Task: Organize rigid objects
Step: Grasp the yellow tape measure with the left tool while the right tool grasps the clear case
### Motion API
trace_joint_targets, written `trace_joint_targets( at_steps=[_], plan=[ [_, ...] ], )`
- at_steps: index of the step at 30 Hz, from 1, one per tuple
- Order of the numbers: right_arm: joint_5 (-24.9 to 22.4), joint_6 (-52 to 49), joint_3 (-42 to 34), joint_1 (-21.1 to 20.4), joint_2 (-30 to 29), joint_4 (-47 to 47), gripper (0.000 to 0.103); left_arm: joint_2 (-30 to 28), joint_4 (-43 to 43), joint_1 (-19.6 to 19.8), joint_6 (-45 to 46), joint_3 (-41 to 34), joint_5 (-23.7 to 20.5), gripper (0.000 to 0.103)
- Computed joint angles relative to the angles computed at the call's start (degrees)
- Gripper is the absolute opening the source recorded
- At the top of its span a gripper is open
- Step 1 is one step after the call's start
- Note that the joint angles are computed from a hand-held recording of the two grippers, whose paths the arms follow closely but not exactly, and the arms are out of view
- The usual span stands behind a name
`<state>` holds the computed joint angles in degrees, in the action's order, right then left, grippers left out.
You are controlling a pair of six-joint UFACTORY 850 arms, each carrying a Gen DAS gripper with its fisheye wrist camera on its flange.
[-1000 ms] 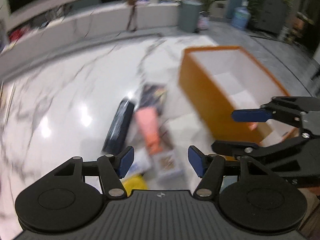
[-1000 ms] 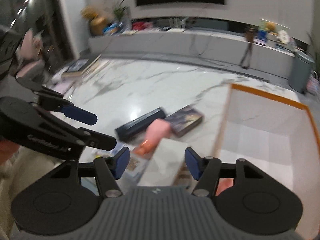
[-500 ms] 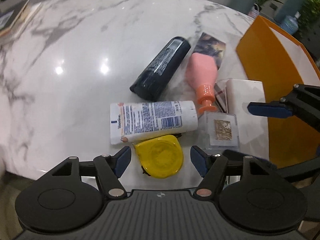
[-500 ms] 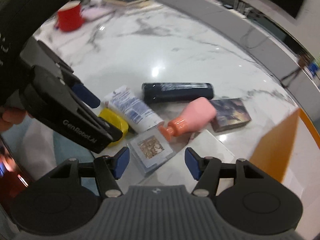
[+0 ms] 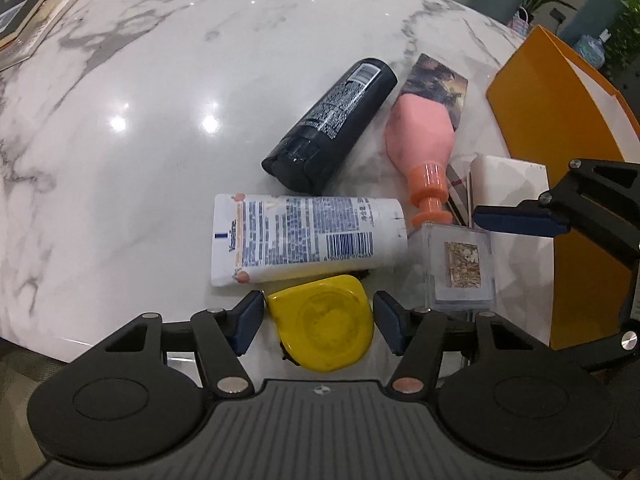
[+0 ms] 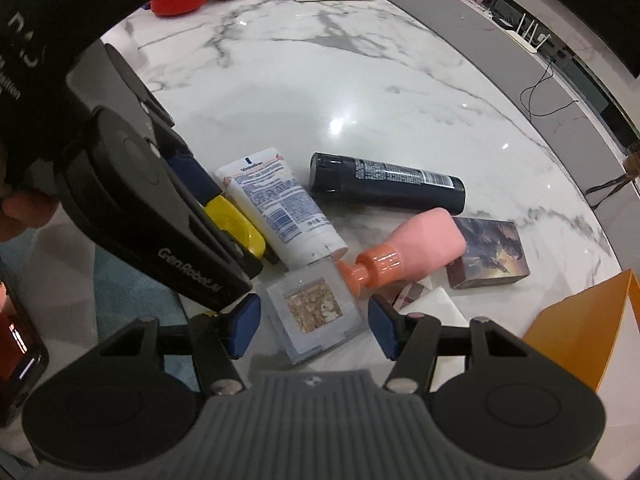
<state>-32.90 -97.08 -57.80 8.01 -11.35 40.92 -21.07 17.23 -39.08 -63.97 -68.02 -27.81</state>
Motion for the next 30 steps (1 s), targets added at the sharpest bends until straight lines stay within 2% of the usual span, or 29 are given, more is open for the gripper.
trace_joint_targets(
  at_steps=[6, 9, 12, 15, 17, 23, 24, 26, 30],
  plan=[
    [-0.90, 6.66, 0.87, 0.47, 1.27, -2.11, 0.057, 0.66, -8.08, 1.09, 14.67, -0.09, -2.33, 0.068],
    [-3.03, 10.62, 0.70, 0.35, 1.43, -2.80, 0.052, 1.47, -9.76, 1.57, 17.04, 0.83, -2.50, 0.068],
    [-4.14, 12.00, 0.54, 0.34, 1.00, -3.65, 0.049, 1.62, -7.77, 1.10, 14.41, 1.01, -3.36, 0.073],
    [-3.67, 9.41, 1.12, 0.28, 1.20, -2.61, 0.053, 0.81, -6.31, 0.31, 12.76, 0.25, -5.00, 0.077],
    [-3.49, 8.05, 1.26, 0.27, 1.32, -1.97, 0.061, 0.65, -5.45, -0.05, 11.56, 0.11, -5.21, 0.079],
    [-2.98, 6.34, 0.82, 0.63, 0.43, -1.37, 0.060, 0.38, -2.73, -0.45, 8.82, -0.09, -6.03, 0.072],
    [-2.88, 6.32, 0.76, 0.70, 0.28, -1.36, 0.059, 0.35, -2.64, -0.46, 9.10, -0.14, -6.07, 0.068],
    [-2.99, 6.50, 0.47, 0.88, -0.23, -1.50, 0.053, 0.25, -2.19, -0.67, 9.09, -0.33, -6.44, 0.068],
    [-3.44, 6.84, 0.45, 0.82, -0.62, -1.21, 0.048, 0.33, -1.58, -0.84, 8.56, -0.25, -6.21, 0.065]
  ],
)
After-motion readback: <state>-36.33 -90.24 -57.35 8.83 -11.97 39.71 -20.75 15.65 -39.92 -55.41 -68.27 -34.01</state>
